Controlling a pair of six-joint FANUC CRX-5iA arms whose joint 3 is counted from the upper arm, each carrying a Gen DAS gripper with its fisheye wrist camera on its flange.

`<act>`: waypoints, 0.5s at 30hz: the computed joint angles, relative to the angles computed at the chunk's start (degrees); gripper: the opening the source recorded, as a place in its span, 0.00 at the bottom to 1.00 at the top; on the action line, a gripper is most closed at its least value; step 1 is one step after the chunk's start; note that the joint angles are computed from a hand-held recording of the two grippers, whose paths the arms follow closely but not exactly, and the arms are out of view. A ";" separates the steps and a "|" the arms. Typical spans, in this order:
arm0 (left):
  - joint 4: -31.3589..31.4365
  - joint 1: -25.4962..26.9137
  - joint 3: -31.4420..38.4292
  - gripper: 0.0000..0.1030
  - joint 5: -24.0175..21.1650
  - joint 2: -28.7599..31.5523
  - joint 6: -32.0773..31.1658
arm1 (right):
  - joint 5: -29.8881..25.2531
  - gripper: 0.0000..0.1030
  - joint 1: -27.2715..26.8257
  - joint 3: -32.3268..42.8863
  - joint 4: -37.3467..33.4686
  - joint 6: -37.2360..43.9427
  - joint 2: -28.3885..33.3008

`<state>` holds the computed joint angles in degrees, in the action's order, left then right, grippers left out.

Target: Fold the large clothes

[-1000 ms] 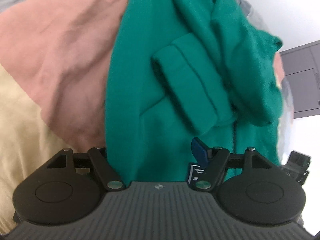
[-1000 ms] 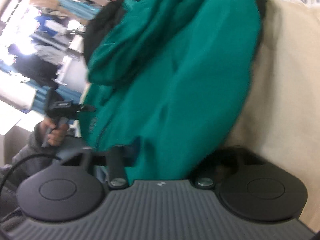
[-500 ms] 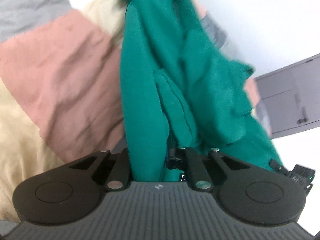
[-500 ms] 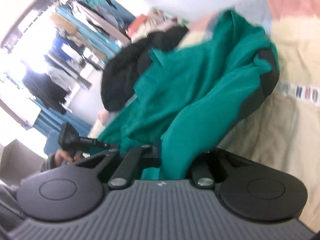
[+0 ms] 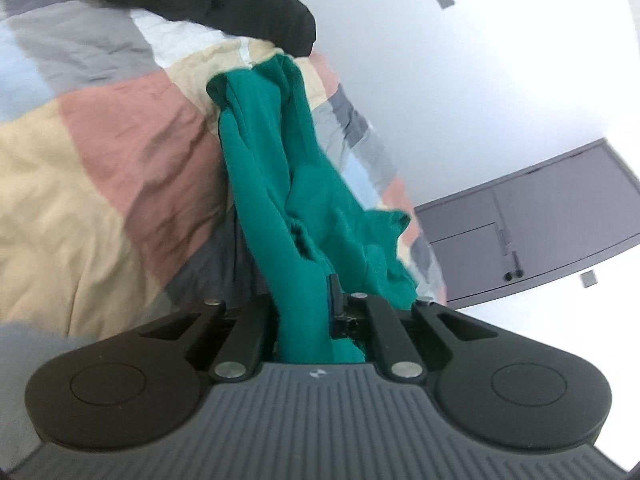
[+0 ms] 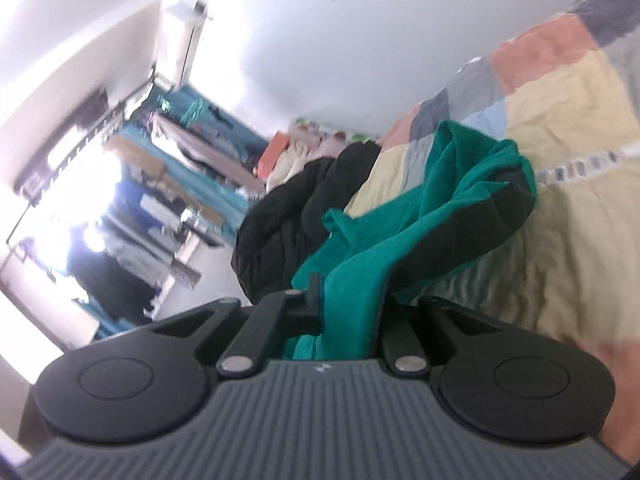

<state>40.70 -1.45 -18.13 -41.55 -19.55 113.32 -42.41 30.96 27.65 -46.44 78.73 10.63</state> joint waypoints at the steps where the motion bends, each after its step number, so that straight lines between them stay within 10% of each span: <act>1: 0.90 -0.01 -1.72 0.07 0.75 -1.54 -0.09 | 1.20 0.08 0.65 -1.58 0.92 -1.35 -1.08; 8: 5.01 -0.71 -7.52 0.07 7.79 -4.31 -2.06 | 3.68 0.08 3.92 -1.30 9.65 -12.60 -0.22; 15: 0.95 0.13 4.02 0.07 14.23 8.30 -1.60 | 3.99 0.09 6.36 13.21 26.86 -31.74 11.99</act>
